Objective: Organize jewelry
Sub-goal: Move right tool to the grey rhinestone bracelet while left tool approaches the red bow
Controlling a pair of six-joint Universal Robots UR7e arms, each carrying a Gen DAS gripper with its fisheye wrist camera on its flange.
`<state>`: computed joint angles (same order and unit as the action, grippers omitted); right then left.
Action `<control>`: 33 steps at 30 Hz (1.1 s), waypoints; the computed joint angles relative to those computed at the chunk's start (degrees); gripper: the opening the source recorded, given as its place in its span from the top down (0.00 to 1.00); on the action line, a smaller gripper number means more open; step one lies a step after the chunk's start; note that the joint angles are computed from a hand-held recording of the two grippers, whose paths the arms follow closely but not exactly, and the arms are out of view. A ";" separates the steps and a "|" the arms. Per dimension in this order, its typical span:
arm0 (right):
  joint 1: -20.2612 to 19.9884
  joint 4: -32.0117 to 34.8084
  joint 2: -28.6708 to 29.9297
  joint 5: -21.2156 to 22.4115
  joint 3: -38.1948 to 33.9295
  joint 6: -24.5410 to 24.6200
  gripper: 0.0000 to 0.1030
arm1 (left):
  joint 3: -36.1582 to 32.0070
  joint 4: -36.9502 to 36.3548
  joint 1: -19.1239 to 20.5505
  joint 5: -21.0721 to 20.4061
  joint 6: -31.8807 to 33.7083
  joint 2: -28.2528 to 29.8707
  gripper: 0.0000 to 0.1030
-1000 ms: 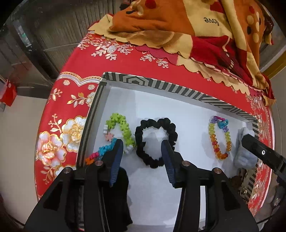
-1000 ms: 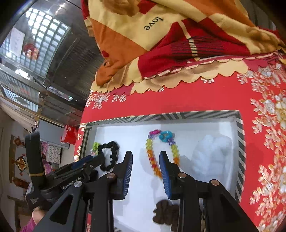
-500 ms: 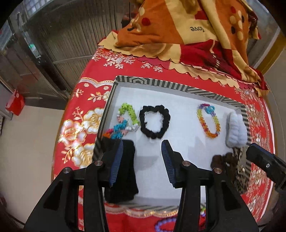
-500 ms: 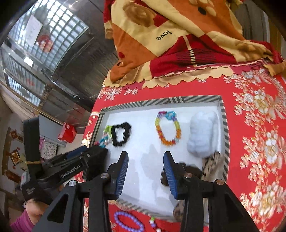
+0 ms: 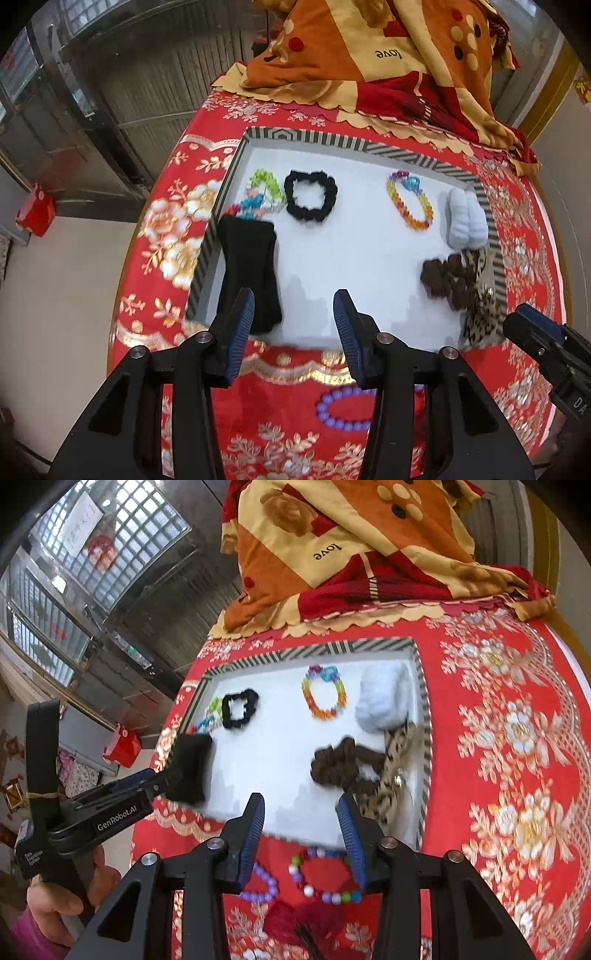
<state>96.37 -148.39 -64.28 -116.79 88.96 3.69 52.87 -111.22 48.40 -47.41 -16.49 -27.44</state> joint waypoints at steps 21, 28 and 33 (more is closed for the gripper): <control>2.20 -3.63 -7.76 -3.60 13.78 -0.36 0.57 | 19.17 -4.40 -3.27 -0.49 -4.97 -10.71 0.57; 2.61 -3.33 -8.57 -4.07 14.94 -0.88 0.53 | 22.22 -4.79 -3.95 -0.59 -6.43 -12.30 0.57; 2.55 -3.02 -9.31 -3.96 15.85 -1.12 0.52 | 23.25 -4.63 -4.20 -0.77 -7.18 -12.72 0.57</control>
